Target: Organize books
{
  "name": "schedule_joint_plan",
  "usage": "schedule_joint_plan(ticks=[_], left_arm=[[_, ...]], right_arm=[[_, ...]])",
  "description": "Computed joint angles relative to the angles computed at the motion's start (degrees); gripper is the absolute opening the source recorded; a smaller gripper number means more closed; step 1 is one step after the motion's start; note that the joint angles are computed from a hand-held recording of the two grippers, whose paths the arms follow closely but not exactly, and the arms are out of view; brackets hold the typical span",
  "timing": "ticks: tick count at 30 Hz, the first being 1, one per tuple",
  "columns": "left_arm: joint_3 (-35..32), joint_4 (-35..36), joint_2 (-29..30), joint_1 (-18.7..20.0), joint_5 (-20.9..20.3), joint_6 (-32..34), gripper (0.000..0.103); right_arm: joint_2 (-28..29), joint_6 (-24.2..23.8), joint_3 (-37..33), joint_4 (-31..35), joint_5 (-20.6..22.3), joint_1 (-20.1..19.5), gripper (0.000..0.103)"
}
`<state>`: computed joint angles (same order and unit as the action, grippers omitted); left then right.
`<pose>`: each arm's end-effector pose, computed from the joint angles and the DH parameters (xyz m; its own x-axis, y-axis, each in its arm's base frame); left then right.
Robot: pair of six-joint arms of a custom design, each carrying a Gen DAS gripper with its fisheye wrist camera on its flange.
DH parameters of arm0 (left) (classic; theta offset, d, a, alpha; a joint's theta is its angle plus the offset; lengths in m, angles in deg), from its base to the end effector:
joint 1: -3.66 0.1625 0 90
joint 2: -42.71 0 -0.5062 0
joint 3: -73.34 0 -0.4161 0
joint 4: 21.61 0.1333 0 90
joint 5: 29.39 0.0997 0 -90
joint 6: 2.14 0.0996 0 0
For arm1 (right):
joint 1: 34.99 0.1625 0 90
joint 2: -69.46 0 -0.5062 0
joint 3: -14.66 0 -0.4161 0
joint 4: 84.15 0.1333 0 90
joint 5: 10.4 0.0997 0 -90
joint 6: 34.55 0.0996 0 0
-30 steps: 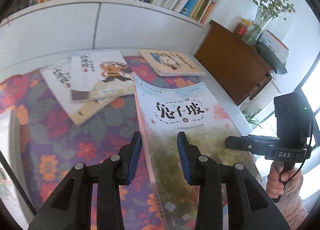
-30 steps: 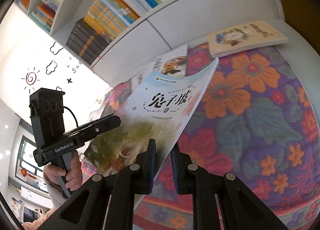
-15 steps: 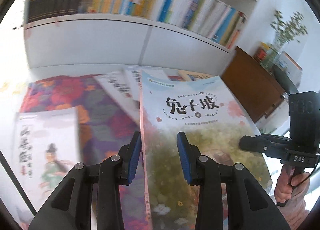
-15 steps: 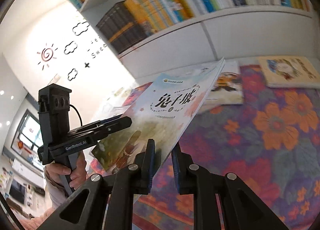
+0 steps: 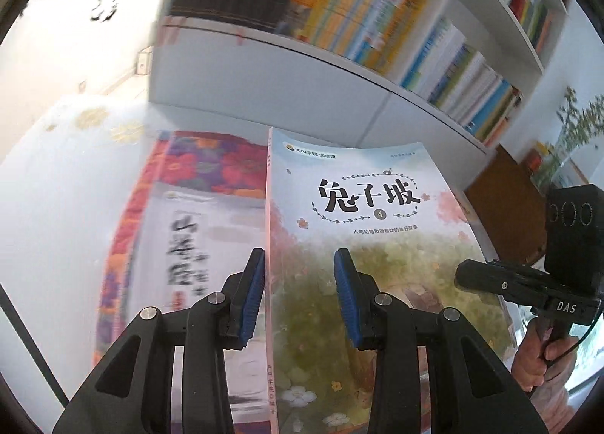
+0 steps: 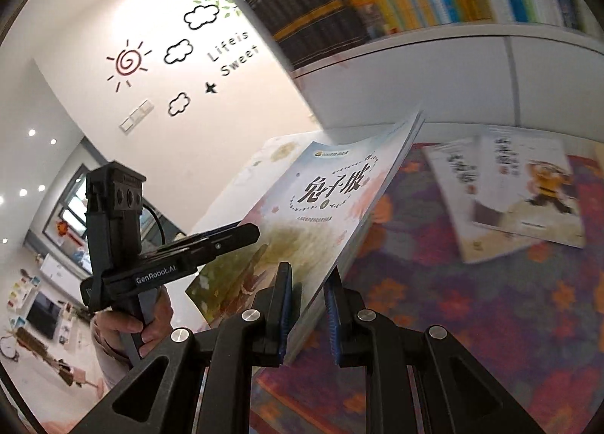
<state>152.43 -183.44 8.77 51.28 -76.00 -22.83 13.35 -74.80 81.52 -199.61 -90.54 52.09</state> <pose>-0.4138 -0.7528 0.1302 -0.9095 0.0119 -0.4156 0.3003 0.7100 -0.6369 0.1088 -0.8190 0.4355 -0.7845 -0.6190 0.0377 -0.5996 0.7416 -0.3008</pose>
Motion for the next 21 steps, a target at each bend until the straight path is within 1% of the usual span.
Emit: schedule_joint_plan(ticks=[3,6,11,15,20,21], left_arm=[[3.47,-3.33,-1.93,0.91,0.08,-1.26,0.033],[5.78,-4.88,-3.28,1.67,0.73,-2.10,0.033],[7.81,-2.61,-4.70,2.75,1.24,-4.51,0.033],[8.44,-1.35,-5.23,3.73,0.11,-6.18,0.033],[7.43,3.22,-4.69,3.68,2.90,-8.28,0.033],[7.53,2.68,-4.66,3.73,2.67,-8.09,0.034]], right_arm=[[1.33,0.37,0.40,-0.18,0.34,0.85,0.016],[2.22,0.03,1.44,-1.02,-0.36,1.62,0.016],[3.98,1.19,2.68,-1.77,-1.03,1.86,0.016],[4.79,2.22,3.50,-1.57,-2.47,1.38,0.016],[5.61,3.65,3.07,-1.05,-2.56,0.95,0.016],[5.58,3.68,3.01,-1.05,-2.63,1.01,0.016]])
